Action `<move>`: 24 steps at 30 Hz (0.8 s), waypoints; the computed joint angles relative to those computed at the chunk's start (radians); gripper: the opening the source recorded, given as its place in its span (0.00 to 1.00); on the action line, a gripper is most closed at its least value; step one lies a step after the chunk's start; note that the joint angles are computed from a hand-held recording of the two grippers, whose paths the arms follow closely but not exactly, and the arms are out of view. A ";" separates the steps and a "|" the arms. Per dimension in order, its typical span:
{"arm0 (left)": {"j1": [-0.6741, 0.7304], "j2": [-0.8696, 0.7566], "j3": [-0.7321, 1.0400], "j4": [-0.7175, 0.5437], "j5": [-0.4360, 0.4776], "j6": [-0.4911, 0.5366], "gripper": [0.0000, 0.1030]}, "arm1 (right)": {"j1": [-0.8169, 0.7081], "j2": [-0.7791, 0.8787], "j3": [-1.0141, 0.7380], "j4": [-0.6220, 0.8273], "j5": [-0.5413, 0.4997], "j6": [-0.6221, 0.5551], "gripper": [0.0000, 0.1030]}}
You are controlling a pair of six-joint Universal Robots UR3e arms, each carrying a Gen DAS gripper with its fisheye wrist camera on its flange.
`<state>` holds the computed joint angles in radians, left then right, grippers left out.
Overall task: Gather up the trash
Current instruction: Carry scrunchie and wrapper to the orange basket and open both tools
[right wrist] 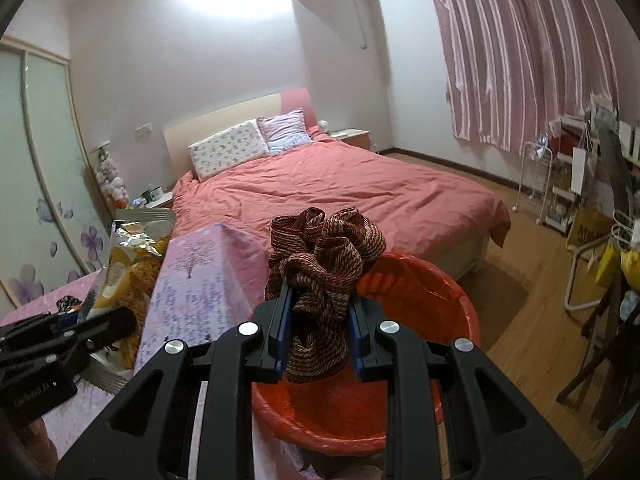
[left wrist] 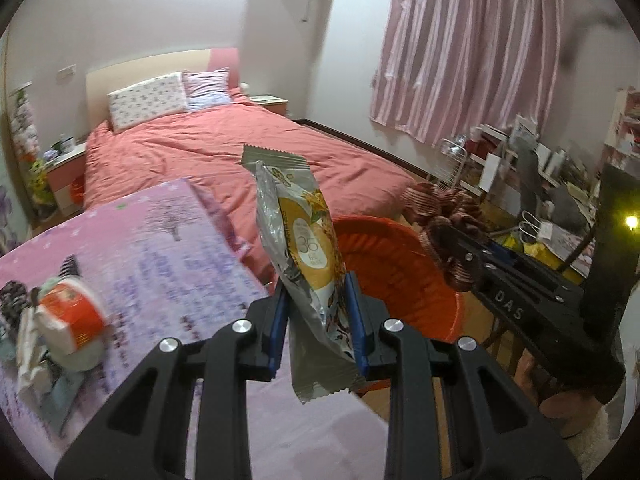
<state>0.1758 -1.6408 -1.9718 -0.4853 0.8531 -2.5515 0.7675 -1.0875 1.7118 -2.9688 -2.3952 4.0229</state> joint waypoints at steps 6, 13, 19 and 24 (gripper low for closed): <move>-0.117 -0.144 0.102 0.050 0.065 -0.050 0.27 | -0.035 -0.038 0.094 -0.072 0.030 0.012 0.23; -0.217 -0.324 0.232 0.080 0.150 -0.097 0.29 | -0.103 -0.051 0.166 -0.169 0.121 0.011 0.27; -0.261 -0.431 0.314 0.099 0.250 -0.127 0.48 | -0.148 -0.047 0.202 -0.201 0.200 0.022 0.43; -0.216 -0.425 0.283 0.118 0.267 -0.123 0.57 | -0.119 -0.054 0.194 -0.139 0.172 0.064 0.53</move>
